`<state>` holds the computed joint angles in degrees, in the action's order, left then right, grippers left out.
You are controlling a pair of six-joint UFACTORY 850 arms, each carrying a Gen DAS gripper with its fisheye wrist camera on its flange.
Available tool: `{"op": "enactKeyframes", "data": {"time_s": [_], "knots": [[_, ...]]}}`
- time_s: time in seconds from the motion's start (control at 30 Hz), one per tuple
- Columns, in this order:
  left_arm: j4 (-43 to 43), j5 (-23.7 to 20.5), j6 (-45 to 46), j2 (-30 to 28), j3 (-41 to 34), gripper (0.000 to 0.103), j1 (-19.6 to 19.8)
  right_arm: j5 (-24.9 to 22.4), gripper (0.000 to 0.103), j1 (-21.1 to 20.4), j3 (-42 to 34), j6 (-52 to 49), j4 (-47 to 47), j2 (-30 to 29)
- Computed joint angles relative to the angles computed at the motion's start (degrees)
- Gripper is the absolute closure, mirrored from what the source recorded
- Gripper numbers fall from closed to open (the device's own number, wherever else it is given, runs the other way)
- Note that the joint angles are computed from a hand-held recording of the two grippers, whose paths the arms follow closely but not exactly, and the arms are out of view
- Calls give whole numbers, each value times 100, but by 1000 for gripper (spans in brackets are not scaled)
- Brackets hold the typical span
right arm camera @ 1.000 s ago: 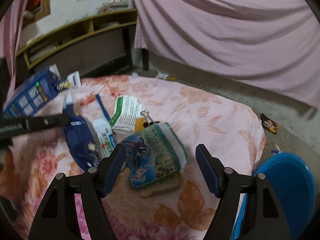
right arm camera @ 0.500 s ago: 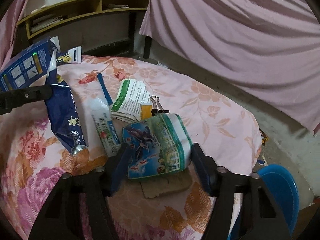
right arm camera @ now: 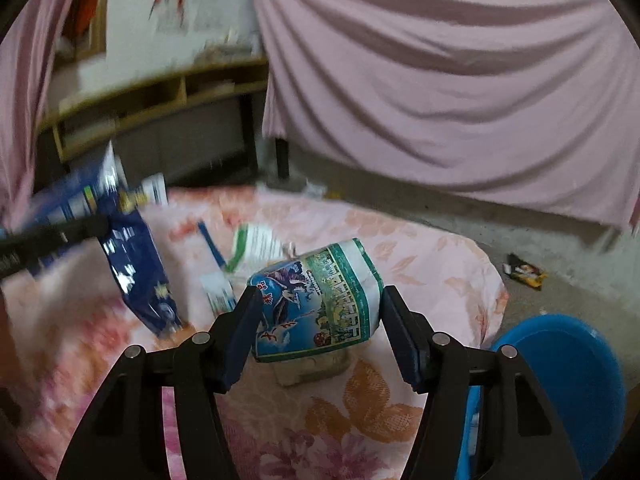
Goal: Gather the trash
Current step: 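Lift both items over the blue basin and open both grippers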
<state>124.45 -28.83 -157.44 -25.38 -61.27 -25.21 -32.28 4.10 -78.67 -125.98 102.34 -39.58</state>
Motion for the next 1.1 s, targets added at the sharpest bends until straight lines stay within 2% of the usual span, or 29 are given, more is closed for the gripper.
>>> {"op": "enactKeyframes", "data": {"time_s": [0.2,0.33,0.53,0.67,0.87,1.1], "knots": [[92,-493,282,98,-46,96,-240,-1580,44,-475,297,138,721,133],[270,-715,323,117,-144,96,-373,-2191,44,-637,687,-426,1423,399],[603,-969,470,32,-452,96,-631,-2831,44,-785,1307,-1489,2677,813],[863,-979,599,-150,-760,96,-786,-3087,44,-864,1595,-2123,3448,977],[1183,-619,621,-546,-1376,96,-934,-3340,44,-1085,1890,-2646,4249,1120],[1279,137,667,-1122,-2233,96,-1052,-3021,43,-1409,1833,-2397,4588,1034]]}}
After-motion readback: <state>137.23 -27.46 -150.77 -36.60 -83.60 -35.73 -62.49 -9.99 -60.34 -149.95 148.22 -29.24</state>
